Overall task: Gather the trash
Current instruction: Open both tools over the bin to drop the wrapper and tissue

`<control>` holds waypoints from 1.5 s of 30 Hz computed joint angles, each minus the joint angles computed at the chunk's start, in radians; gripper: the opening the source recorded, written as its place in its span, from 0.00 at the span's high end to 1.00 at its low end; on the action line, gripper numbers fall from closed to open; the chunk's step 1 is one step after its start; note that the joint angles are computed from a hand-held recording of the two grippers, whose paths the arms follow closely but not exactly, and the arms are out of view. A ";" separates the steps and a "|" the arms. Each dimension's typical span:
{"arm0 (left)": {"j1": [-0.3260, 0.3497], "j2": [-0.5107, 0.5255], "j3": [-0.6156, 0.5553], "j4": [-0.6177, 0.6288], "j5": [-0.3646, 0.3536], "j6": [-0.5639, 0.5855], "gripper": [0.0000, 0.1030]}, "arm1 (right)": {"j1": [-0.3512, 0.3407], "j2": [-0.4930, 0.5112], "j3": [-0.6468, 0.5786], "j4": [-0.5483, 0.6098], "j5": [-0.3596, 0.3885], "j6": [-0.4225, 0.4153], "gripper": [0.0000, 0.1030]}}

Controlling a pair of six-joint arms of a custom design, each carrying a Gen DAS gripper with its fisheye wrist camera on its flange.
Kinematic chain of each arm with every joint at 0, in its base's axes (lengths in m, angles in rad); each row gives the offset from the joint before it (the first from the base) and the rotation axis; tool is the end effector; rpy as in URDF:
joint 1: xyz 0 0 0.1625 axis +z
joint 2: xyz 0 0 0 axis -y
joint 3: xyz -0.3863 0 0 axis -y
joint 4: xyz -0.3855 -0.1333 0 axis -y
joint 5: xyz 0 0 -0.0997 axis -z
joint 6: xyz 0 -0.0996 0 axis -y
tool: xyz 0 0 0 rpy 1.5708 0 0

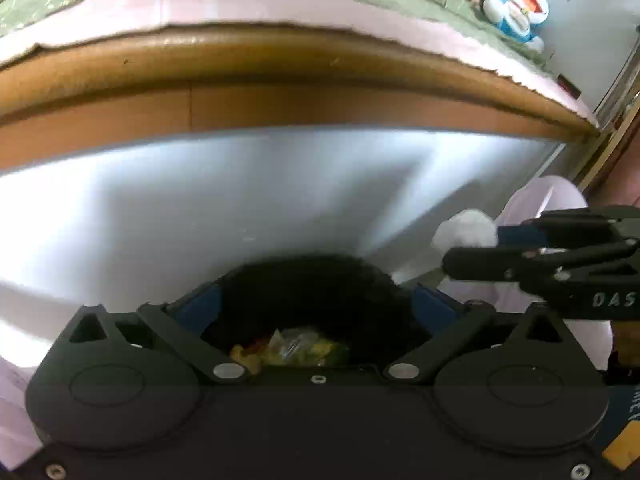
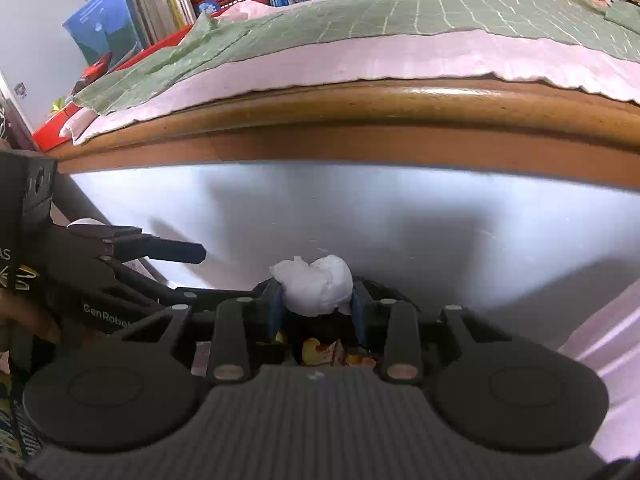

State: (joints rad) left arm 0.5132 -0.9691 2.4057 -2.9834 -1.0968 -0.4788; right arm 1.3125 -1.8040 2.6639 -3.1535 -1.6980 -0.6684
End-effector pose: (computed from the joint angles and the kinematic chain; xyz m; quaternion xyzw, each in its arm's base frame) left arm -0.2326 -0.3363 0.0079 0.2801 0.9308 -0.1547 0.1769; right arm 0.0394 -0.3232 0.2381 0.1681 -0.9185 0.2891 0.2109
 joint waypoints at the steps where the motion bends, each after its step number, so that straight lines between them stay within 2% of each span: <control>1: 0.003 -0.004 -0.002 0.014 0.005 -0.003 0.00 | 0.004 0.007 0.000 -0.009 -0.004 0.007 0.62; 12: 0.016 -0.010 -0.009 0.111 0.027 -0.117 0.00 | 0.001 0.025 -0.008 -0.007 -0.007 0.016 0.62; 21: 0.015 -0.013 -0.010 0.139 0.025 -0.145 0.00 | 0.019 0.066 -0.025 -0.020 -0.043 0.020 0.59; 22: 0.016 -0.014 -0.009 0.136 0.023 -0.146 0.00 | 0.025 0.076 -0.024 -0.034 -0.053 0.020 0.50; 23: 0.019 -0.014 -0.007 0.126 0.018 -0.144 0.00 | 0.038 0.096 -0.023 -0.067 -0.074 0.024 0.34; 24: 0.021 -0.014 -0.006 0.118 0.013 -0.145 0.00 | 0.051 0.117 -0.023 -0.103 -0.097 0.020 0.25; 25: 0.023 -0.015 -0.006 0.118 0.011 -0.149 0.00 | 0.065 0.137 -0.022 -0.137 -0.119 0.017 0.11; 26: 0.024 -0.015 -0.008 0.124 0.012 -0.153 0.00 | 0.077 0.155 -0.021 -0.169 -0.134 0.015 0.02; 31: 0.024 -0.012 -0.018 0.156 0.020 -0.172 0.00 | 0.089 0.175 -0.032 -0.172 -0.147 0.021 0.00; 38: 0.019 0.006 -0.044 0.208 0.034 -0.208 0.00 | 0.094 0.187 -0.049 -0.131 -0.178 0.084 0.00; 45: 0.018 0.028 -0.084 0.327 0.036 -0.236 0.00 | 0.108 0.219 -0.070 -0.093 -0.272 0.181 0.00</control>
